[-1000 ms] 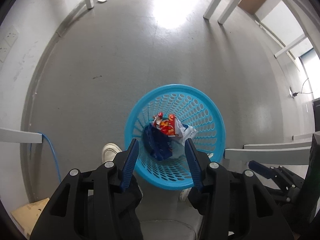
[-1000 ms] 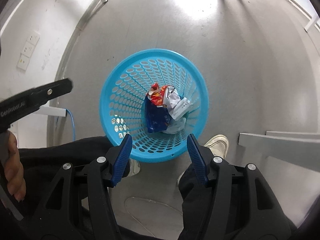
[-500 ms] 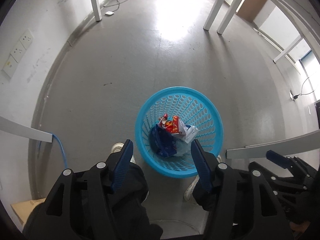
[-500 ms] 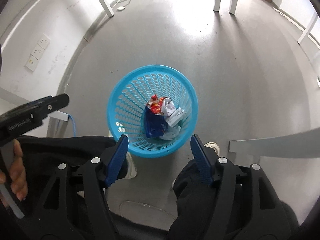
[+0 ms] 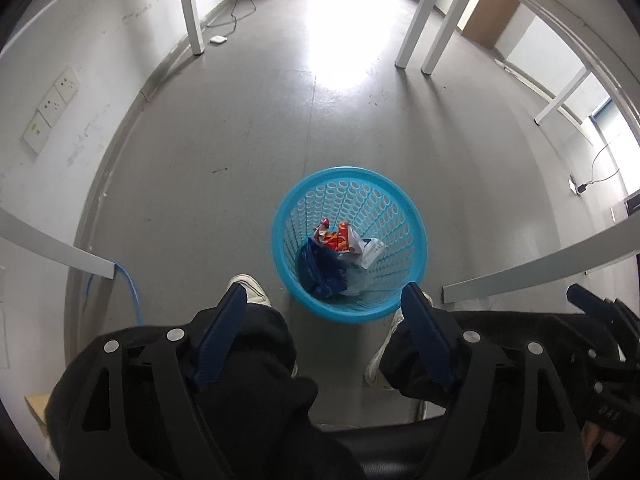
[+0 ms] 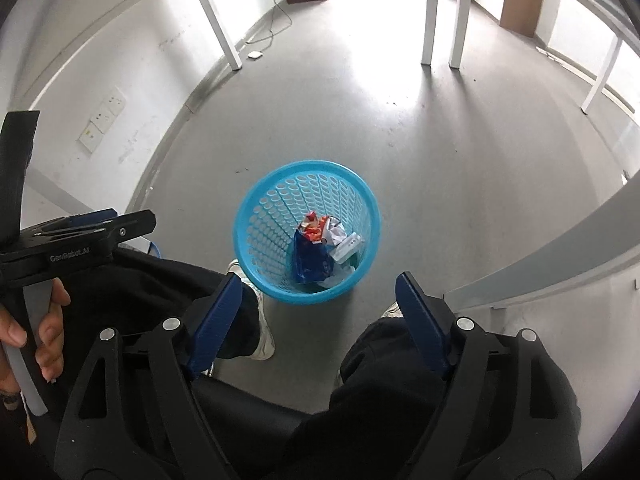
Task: Collect trash
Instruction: 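Raise both grippers back toward the table with the remaining cups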
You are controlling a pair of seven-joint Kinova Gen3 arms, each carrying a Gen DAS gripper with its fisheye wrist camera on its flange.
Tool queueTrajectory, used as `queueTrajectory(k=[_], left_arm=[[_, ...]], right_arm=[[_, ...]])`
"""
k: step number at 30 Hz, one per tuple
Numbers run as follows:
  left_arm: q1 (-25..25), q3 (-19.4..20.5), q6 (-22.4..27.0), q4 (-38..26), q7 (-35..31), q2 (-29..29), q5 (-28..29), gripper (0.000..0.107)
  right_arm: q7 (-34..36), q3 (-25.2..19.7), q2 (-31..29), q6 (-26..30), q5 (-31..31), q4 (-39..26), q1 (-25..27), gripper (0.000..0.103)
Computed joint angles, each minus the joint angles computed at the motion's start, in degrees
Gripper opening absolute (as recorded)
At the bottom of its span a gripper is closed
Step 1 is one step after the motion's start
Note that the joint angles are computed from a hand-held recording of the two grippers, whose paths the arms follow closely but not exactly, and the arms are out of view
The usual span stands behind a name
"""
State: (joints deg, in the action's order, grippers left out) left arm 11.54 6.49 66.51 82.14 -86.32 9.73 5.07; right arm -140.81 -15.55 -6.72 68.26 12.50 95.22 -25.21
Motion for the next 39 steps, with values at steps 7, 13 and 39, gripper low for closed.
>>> queueTrajectory(k=[7,13,39], left_arm=[[-0.6,0.1,-1.6,4.5,-4.2,-7.2,1.6,0.083],[-1.4,-0.5,-4.1,8.8,-9.6,-14.5,5.0,0.089],[-4.1,-8.3,-8.8,5.2,-20.8,-27.1,14.0,0.097]], right_arm=[[-1.4,-2.0,-4.4,1.0,-0.1,0.2,-0.1,0.082],[-3.4,-6.0,-8.9,1.7,0.2,-0.1,0.9,0.086],[5.1,-21.9,-13.7,4.5,8.3,-19.9,17.9,0.094]])
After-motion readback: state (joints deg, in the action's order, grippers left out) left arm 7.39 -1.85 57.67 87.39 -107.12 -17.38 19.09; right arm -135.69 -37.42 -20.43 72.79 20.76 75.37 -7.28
